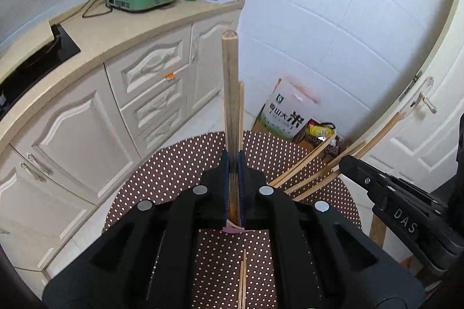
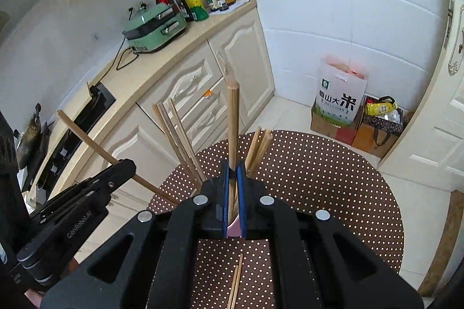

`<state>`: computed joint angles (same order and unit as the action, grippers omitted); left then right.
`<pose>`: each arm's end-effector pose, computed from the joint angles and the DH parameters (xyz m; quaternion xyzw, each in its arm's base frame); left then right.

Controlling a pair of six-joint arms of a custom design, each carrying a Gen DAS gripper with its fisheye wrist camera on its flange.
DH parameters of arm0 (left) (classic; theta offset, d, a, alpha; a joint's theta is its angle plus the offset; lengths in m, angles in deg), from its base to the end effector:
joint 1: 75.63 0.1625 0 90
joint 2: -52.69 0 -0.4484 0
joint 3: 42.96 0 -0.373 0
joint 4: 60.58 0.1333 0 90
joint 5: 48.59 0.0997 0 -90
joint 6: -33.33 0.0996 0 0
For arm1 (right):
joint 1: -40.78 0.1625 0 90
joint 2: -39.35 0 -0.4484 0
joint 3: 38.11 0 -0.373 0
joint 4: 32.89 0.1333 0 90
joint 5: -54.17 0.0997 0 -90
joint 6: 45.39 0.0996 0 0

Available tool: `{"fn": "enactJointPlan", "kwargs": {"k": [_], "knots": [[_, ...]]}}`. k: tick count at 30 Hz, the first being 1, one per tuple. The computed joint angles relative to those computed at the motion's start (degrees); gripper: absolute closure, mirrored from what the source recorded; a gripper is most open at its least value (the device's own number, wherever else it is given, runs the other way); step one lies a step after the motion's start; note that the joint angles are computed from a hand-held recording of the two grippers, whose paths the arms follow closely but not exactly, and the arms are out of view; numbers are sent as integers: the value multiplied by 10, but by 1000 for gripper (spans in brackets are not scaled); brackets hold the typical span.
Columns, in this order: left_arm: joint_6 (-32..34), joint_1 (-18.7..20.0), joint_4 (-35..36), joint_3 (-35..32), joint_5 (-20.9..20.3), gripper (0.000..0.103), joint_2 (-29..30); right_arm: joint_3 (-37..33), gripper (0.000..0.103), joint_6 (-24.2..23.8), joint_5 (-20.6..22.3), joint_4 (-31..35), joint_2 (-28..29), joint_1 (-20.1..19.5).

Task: Organize utensils
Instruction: 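Lower the chopsticks into the pink cup and open both grippers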

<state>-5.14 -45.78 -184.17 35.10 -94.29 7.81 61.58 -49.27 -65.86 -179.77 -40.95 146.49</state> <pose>-0.5323 -0.5394 0.2042 0.1729 0.9099 -0.2880 0.2433 0.2317 -0.5155 0.4729 0.0736 -0.9155 0.3340 0.2120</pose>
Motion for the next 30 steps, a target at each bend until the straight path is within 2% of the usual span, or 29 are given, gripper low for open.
{"fn": "enactJointPlan", "kwargs": {"k": [14, 20, 23, 28, 30], "knots": [[-22, 27, 50, -7, -35, 97, 21, 0, 99, 29, 6, 40, 19, -21], [-14, 30, 28, 0, -27, 97, 23, 0, 98, 37, 8, 55, 25, -25], [-15, 34, 43, -7, -35, 96, 25, 0, 95, 46, 5, 61, 26, -25], [-36, 44, 79, -20, -71, 96, 26, 0, 94, 58, 9, 75, 24, -28], [-34, 44, 81, -18, -73, 96, 25, 0, 85, 66, 17, 79, 21, -31]]}}
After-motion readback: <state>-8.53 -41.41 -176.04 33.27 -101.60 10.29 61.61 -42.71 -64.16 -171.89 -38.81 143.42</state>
